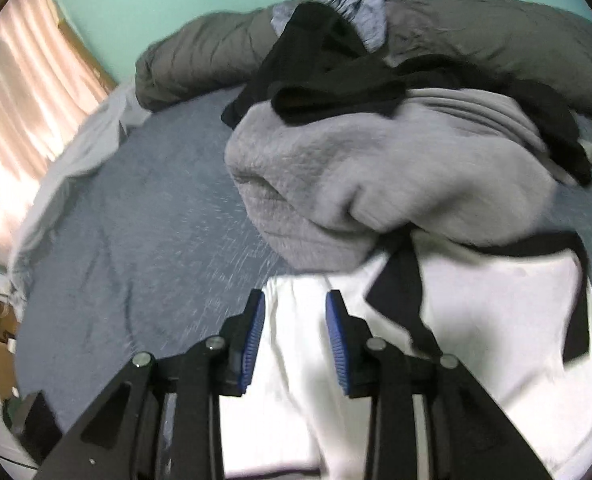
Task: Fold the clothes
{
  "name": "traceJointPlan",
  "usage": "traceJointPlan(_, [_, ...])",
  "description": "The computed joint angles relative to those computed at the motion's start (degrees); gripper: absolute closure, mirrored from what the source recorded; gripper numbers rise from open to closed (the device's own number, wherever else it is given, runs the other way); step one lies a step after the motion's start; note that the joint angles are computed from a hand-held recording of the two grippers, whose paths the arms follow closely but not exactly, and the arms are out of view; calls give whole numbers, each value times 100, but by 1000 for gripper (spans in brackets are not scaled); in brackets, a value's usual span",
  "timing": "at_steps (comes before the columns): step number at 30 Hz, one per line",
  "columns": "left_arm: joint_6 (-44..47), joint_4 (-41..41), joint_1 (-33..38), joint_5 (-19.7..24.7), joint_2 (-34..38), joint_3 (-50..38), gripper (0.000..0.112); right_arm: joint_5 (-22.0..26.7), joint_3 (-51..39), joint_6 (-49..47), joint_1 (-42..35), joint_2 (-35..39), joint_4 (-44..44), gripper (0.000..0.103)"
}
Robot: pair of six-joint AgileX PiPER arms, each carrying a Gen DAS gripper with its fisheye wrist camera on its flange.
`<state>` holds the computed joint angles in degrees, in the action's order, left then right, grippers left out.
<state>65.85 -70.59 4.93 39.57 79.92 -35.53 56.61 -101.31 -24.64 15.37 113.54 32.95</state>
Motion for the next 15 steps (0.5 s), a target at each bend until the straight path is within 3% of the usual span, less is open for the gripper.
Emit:
traceJointPlan(3, [-111,99,-64,-31,-138,29,103,7,1412,-829,-855,-1036,587,59])
traceJointPlan(8, [-466,386,-80,48,-477,165,102,302,3089,-1854,-2155,-2064,1370,59])
traceJointPlan(15, [-1076,980,-148,187,-1348,566,102,1233,4294,-3322,-4971,-2767,1830,58])
